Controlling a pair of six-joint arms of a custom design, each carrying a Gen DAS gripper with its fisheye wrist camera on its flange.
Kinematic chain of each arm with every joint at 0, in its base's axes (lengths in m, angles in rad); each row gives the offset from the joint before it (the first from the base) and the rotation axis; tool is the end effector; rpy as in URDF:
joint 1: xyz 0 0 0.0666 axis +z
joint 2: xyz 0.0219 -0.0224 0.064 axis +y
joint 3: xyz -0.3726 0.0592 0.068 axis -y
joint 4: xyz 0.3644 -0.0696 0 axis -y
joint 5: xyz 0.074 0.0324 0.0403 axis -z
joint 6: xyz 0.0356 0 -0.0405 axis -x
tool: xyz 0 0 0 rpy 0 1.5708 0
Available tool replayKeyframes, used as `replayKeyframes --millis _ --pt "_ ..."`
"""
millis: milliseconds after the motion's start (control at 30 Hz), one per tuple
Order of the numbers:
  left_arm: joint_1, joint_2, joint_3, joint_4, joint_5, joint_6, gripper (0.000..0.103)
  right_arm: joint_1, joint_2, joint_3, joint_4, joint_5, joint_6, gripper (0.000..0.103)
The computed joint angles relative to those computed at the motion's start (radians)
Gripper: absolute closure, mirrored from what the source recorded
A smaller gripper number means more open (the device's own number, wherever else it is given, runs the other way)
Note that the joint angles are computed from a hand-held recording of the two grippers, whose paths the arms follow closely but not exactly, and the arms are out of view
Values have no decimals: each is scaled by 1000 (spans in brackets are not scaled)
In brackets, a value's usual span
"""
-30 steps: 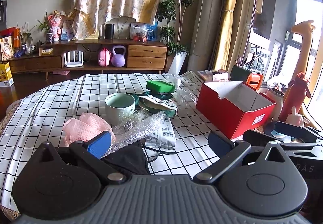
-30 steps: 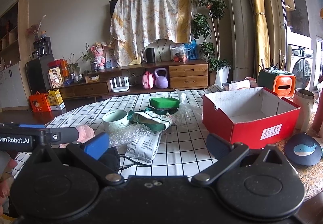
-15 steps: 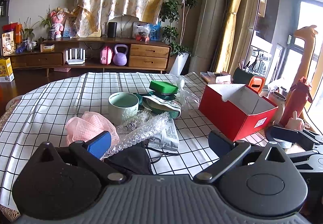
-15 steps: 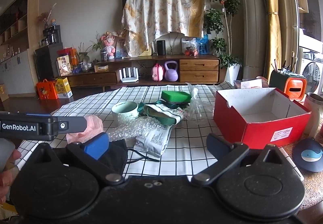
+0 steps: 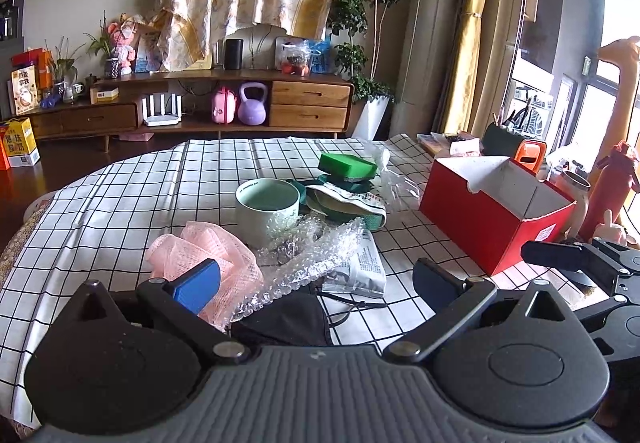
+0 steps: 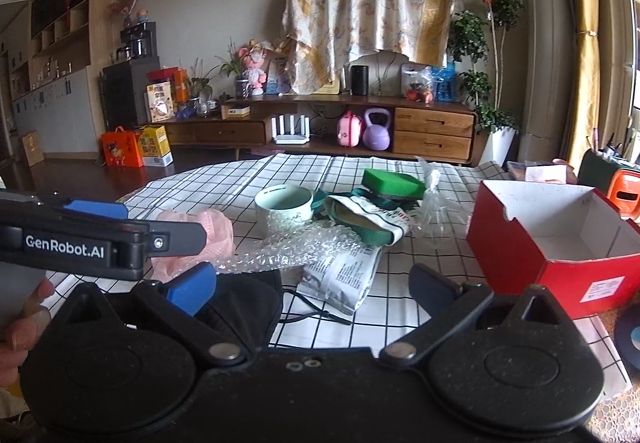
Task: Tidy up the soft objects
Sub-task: 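Close the left gripper on the pink mesh pouf and lift it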
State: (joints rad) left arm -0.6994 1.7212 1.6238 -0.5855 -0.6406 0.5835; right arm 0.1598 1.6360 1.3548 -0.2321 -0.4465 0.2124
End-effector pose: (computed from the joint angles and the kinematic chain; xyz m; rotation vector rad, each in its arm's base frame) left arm 0.4627 -0.3619 0.3885 -0.2067 2.0913 -0.0390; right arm 0.5470 0.1033 0.3446 -0.6431 1.9539 0.4315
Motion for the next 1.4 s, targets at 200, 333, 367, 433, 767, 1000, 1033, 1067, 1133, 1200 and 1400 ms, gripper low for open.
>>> replayKeyframes --millis 200,333,367,433,767,1000,1033,1067,1133,1200,1400 --pt "32 33 31 -70 -41 15 0 9 72 96 -75 -29 49 4" --pt "69 61 57 -141 -20 48 0 17 124 166 -133 -46 99 6" --pt "78 64 57 -147 -12 53 0 20 137 183 -146 -47 111 6" --pt "97 79 70 -173 -6 64 0 25 159 211 -164 -45 139 6" --pt "175 171 172 -261 40 56 0 53 290 373 -289 -13 246 8" --pt "212 246 268 -325 97 50 0 72 381 517 -364 -12 204 9" --pt "216 255 278 -332 107 50 0 73 397 541 -379 -15 192 9" --pt "220 264 287 -341 113 52 0 75 413 564 -392 -13 178 9" --pt "225 278 298 -350 125 50 0 81 455 629 -441 4 147 12" --pt "230 286 299 -352 131 48 0 81 492 688 -497 -1 113 14" --pt "241 288 279 -342 143 60 1 82 561 793 -566 -30 18 15"
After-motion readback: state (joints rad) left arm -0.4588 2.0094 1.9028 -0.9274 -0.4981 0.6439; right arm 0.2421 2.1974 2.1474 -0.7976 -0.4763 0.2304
